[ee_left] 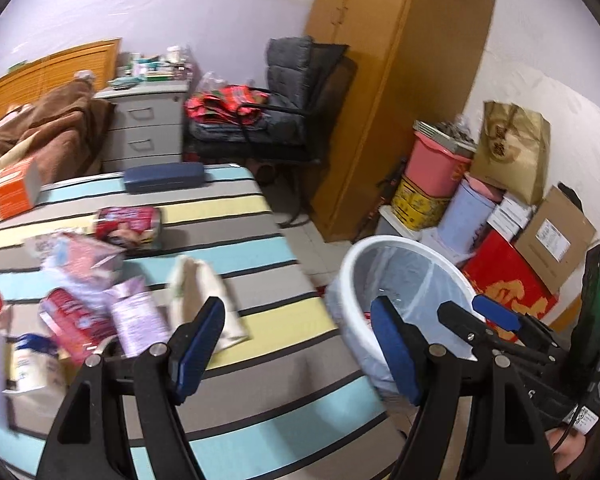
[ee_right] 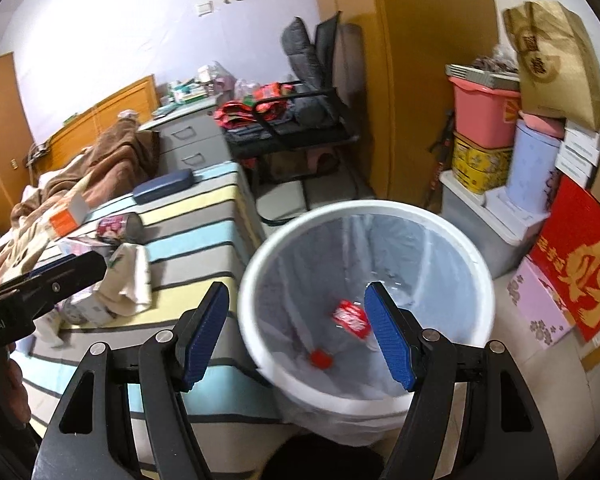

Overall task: Collect trash
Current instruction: 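Open both tools to drop the bottle and jelly cup into the bin, then move both tools back over the table toward the remaining trash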

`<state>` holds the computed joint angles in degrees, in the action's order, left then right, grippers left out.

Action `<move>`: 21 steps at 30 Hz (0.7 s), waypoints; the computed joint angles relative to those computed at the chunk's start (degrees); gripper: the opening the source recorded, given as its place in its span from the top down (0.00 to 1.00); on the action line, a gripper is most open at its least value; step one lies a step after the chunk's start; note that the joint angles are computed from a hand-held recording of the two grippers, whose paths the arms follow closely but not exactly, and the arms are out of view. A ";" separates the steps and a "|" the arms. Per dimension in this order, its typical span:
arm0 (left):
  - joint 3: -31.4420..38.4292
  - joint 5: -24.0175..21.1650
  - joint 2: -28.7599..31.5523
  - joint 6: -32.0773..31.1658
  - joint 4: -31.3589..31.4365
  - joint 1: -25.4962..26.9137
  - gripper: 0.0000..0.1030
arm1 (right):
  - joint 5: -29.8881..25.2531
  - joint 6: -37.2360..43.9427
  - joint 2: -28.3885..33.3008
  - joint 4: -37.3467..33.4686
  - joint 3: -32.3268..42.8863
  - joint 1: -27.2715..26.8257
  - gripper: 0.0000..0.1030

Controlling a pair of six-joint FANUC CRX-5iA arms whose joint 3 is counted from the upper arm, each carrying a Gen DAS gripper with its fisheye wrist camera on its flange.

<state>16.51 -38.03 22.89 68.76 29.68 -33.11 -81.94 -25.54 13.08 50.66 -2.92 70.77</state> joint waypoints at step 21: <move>-11.44 4.28 -9.76 14.14 -13.05 13.05 0.25 | 16.35 19.98 11.90 0.58 15.09 -5.12 0.30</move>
<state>5.06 -33.75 13.13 82.90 16.63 -20.06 -65.60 -5.56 24.98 51.24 12.17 65.65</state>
